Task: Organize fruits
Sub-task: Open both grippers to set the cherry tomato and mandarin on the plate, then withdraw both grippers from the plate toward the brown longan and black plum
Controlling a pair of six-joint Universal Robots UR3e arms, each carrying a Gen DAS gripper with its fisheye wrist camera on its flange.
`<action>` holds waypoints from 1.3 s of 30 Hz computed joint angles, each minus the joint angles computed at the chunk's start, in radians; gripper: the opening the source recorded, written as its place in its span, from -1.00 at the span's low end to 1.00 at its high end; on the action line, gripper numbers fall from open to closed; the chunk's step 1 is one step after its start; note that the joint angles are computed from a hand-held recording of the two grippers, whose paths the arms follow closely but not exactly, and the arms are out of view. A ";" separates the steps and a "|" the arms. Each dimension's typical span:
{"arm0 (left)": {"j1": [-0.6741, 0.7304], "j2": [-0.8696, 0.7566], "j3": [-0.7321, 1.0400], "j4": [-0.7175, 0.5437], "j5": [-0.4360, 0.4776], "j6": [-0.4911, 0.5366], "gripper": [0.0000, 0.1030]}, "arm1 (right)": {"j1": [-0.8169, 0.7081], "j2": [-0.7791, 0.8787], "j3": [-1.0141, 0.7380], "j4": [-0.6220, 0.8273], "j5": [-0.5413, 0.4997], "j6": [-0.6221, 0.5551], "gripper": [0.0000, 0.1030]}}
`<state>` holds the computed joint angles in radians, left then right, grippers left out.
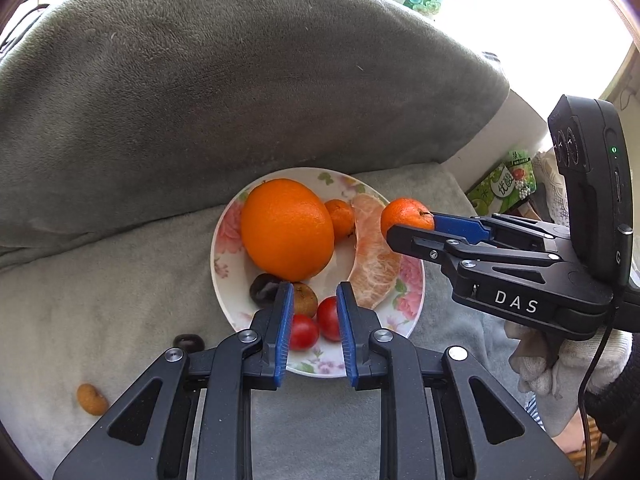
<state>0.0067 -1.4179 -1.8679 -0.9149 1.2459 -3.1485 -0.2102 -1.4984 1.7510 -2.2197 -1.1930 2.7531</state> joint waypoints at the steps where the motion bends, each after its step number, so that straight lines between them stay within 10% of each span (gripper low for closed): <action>1: -0.003 -0.004 0.000 0.002 0.002 0.000 -0.61 | -0.001 -0.001 0.001 0.000 0.001 0.000 -0.18; 22: -0.027 -0.027 0.012 0.019 0.052 -0.016 0.28 | 0.029 0.002 -0.025 -0.028 -0.027 0.035 0.50; 39: -0.009 0.021 0.011 -0.031 0.070 -0.003 0.36 | 0.007 -0.085 0.009 -0.005 0.011 0.036 0.58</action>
